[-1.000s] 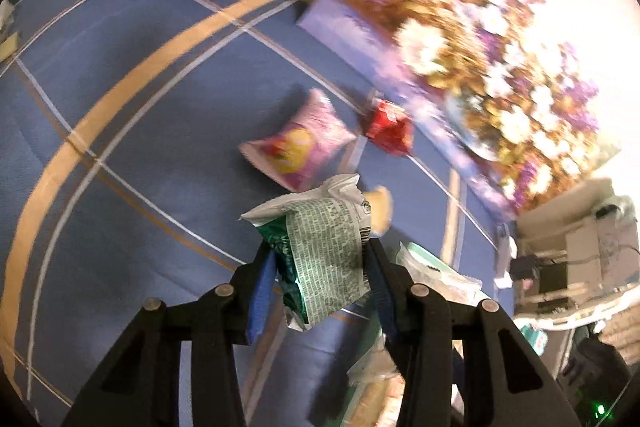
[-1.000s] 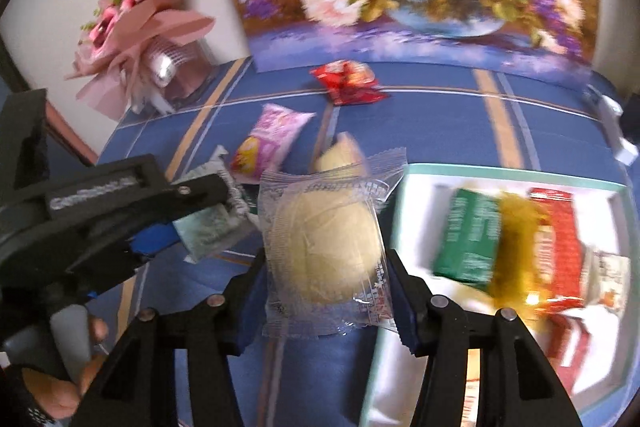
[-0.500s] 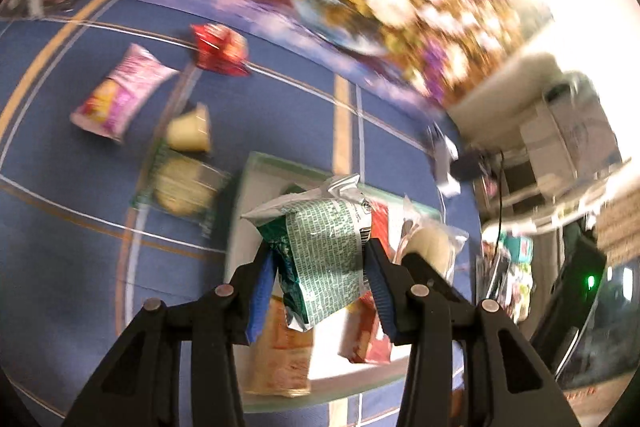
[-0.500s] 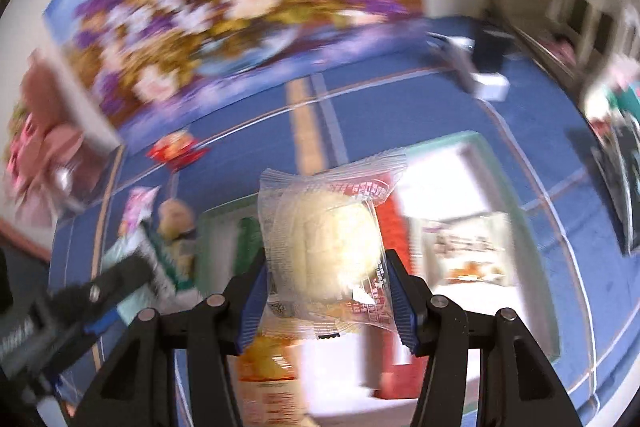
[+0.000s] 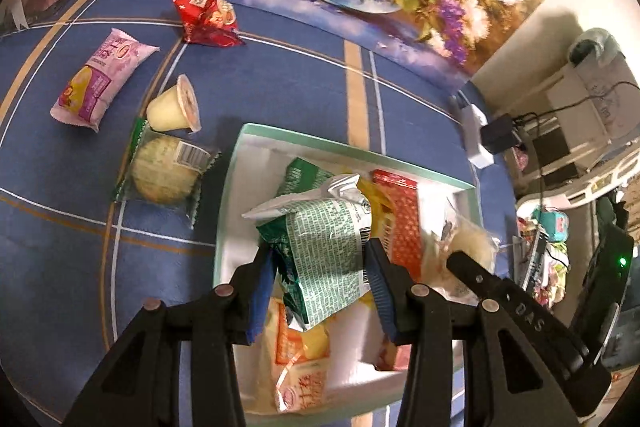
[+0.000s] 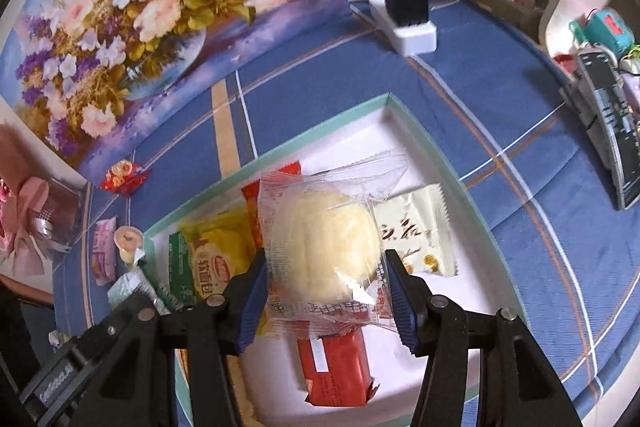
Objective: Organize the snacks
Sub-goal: 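Lower the mint-green packet into the tray with the left tool while the right tool places the bun bag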
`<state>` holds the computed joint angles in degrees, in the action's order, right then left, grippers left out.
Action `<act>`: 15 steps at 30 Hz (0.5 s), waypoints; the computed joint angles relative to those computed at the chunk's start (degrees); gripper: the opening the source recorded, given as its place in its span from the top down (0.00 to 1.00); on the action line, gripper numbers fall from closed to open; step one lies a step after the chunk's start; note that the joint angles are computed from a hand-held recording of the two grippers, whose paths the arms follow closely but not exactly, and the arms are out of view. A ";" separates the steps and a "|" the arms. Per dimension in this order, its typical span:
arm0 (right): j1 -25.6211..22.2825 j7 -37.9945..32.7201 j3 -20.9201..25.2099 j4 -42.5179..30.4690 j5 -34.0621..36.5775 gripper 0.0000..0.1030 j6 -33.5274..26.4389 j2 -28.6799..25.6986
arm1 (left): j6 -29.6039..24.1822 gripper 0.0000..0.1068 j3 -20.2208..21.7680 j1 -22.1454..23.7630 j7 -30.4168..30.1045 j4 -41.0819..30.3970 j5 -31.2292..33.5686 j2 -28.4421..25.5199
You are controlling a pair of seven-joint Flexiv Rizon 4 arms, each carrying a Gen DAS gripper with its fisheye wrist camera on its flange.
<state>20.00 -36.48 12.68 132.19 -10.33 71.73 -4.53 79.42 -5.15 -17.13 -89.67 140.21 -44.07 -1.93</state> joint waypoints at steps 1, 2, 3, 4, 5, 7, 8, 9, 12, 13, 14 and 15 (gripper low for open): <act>-0.01 -1.13 0.36 -0.40 1.34 0.44 -0.19 -0.43 | 0.33 0.57 0.14 0.20 -0.51 -0.23 0.89 -0.49; 0.03 -1.60 0.47 -0.62 1.86 0.44 -0.28 -0.67 | 0.61 0.57 0.17 0.42 -0.53 -0.40 1.32 -0.94; 0.13 -2.03 0.55 -0.86 2.22 0.44 -0.26 -1.00 | 0.80 0.57 0.12 0.66 -0.68 -0.61 1.67 -1.44; 0.20 -2.27 0.60 -0.96 2.47 0.44 -0.25 -1.09 | 0.64 0.57 0.01 0.92 -0.82 -0.82 1.89 -1.88; 0.26 -2.84 0.76 -1.20 3.03 0.44 -0.31 -1.27 | 0.44 0.57 -0.19 1.13 -0.74 -0.93 1.72 -2.13; 0.36 -4.21 1.11 -1.81 4.26 0.43 -0.62 -1.63 | 0.25 0.57 -0.73 1.38 -0.39 -1.11 0.95 -2.77; 0.40 -4.91 1.28 -2.07 4.94 0.43 -0.77 -1.73 | -0.07 0.56 -0.37 1.53 -2.00 -1.30 2.90 -2.93; 0.42 -5.78 1.50 -2.32 5.78 0.43 -0.70 -1.87 | -0.58 0.55 0.30 1.74 -4.54 -1.64 6.18 -3.03; 0.73 -6.33 1.50 -2.70 6.32 0.43 -1.01 -1.84 | -0.76 0.48 -0.48 2.15 -4.17 -1.33 5.37 -2.49; 0.86 -6.24 1.41 -2.68 6.07 0.43 -1.09 -1.67 | -0.66 0.46 -0.54 2.11 -4.28 -1.19 5.21 -2.24; 0.95 -6.15 1.33 -2.62 5.84 0.43 -1.10 -1.49 | -0.49 0.45 -0.46 2.03 -4.64 -1.03 5.54 -1.91; 0.99 -6.18 1.32 -2.59 5.84 0.43 -1.02 -1.35 | -0.90 0.44 0.05 2.09 -6.08 -1.11 7.55 -1.54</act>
